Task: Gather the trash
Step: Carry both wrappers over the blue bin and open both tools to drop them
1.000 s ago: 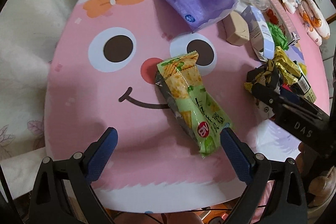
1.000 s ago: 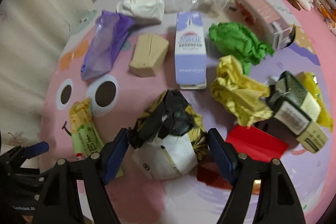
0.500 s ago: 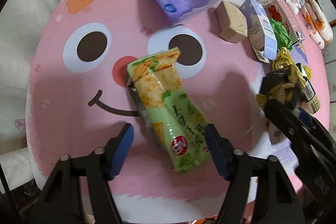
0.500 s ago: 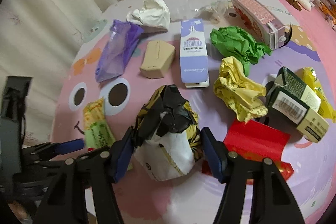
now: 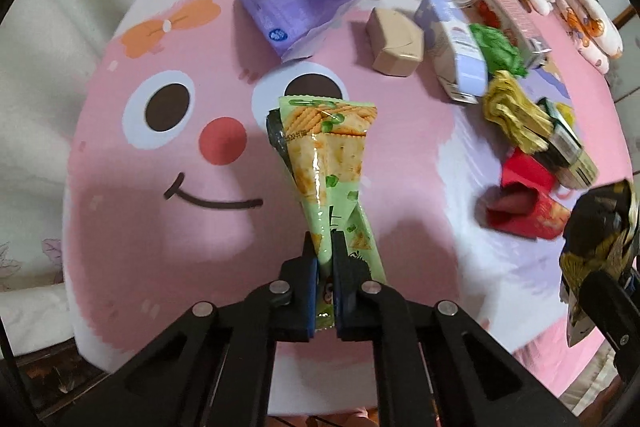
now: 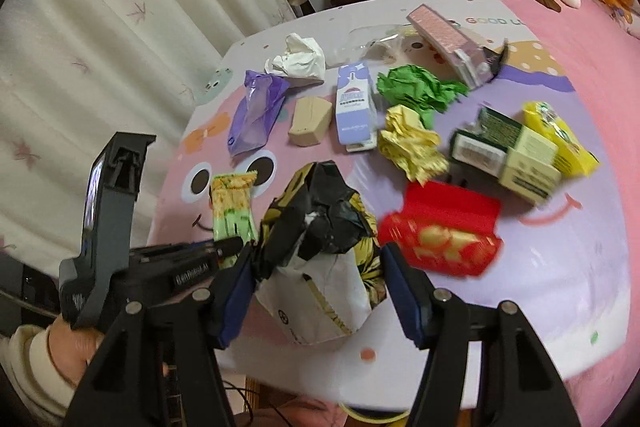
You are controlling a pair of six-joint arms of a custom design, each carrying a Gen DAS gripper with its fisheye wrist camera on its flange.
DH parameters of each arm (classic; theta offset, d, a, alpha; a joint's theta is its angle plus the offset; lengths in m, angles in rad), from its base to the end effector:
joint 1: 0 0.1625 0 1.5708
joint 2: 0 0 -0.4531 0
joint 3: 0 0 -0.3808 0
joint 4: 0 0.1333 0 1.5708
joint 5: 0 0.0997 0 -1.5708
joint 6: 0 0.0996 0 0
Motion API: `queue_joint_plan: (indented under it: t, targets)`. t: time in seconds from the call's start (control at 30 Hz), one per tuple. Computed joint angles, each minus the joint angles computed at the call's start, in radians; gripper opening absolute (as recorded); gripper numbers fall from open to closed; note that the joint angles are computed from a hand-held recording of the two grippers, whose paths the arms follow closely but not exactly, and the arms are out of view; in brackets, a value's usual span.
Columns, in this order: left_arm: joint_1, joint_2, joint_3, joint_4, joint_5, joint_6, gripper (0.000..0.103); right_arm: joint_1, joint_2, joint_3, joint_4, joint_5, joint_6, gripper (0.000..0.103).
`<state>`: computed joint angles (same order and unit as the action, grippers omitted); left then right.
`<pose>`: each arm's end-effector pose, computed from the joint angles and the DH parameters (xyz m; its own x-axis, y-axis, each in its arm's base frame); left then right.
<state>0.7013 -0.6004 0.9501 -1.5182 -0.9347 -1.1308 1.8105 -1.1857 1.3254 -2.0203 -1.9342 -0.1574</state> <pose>-0.4809 -0.6580 0.1753 -0.7814 -0.2115 -0.5871 -0.0094 0.9447 -0.3278 0.2543 -0.6282 0.4711 -0.8867 -0.2602 0.3821 -0.3697 0.8954 -0.2480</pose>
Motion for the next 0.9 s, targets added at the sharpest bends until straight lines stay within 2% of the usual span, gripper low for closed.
queue_joint_plan:
  t: [0.2, 0.47, 0.67, 0.9]
  targets:
    - [-0.081, -0.006, -0.001, 0.028, 0.044, -0.038, 0.004, -0.008, -0.123, 0.085, 0.050, 0.027, 0.004, 0.062]
    - [-0.251, -0.120, 0.200, -0.002, 0.076, -0.149, 0.004, -0.015, -0.293, 0.206, 0.118, 0.037, -0.048, 0.062]
    - [-0.360, -0.169, 0.334, -0.007, 0.055, -0.284, 0.004, -0.036, -0.413, 0.312, 0.165, 0.032, -0.131, 0.062]
    - [-0.408, -0.161, 0.414, -0.035, -0.053, -0.319, 0.005, -0.104, -0.510, 0.428, 0.229, 0.039, -0.146, 0.062]
